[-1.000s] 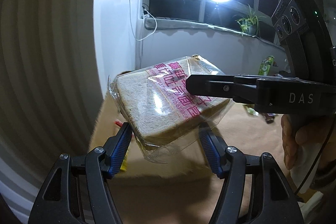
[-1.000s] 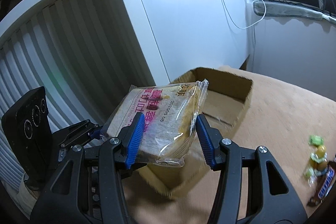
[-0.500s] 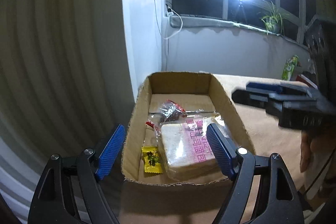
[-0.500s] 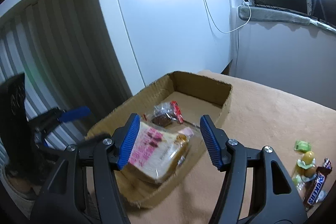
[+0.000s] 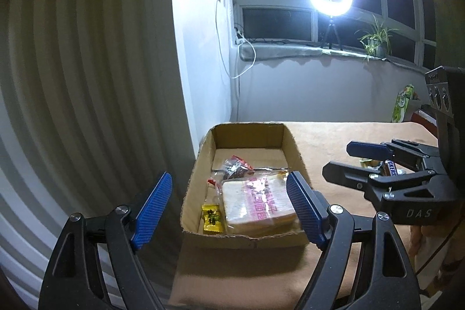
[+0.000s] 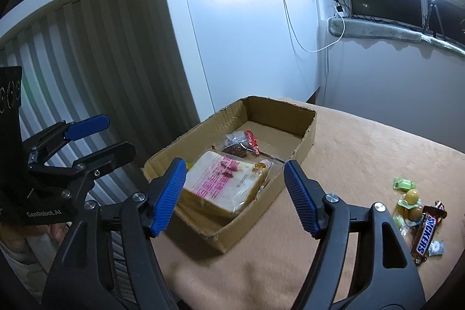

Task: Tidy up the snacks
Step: 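Move both tools back over the pile of candies on the table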

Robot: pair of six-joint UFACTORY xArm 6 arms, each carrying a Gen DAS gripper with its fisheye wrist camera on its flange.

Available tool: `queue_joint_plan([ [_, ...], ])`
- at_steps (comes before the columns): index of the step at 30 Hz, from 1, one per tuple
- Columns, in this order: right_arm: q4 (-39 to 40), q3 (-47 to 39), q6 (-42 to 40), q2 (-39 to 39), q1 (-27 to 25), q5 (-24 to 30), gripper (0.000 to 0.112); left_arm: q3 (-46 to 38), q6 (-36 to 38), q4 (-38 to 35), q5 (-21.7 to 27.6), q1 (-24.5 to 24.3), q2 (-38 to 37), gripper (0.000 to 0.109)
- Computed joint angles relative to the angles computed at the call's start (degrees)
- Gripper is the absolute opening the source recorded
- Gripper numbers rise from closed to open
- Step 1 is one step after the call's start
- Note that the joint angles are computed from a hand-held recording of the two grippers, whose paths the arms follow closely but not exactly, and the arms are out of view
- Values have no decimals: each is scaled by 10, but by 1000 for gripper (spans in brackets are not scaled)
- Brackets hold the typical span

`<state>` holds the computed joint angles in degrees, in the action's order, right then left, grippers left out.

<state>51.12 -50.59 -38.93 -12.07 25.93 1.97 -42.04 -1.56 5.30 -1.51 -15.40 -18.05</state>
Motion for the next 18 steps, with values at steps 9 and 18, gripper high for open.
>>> queue_joint_plan([
  [9, -18, 61, 20, -68, 5, -14, 75, 4, -144, 171, 6, 1, -30, 82],
  [18, 55, 93, -42, -112, -11, -12, 76, -15, -241, 292, 32, -19, -38, 82],
])
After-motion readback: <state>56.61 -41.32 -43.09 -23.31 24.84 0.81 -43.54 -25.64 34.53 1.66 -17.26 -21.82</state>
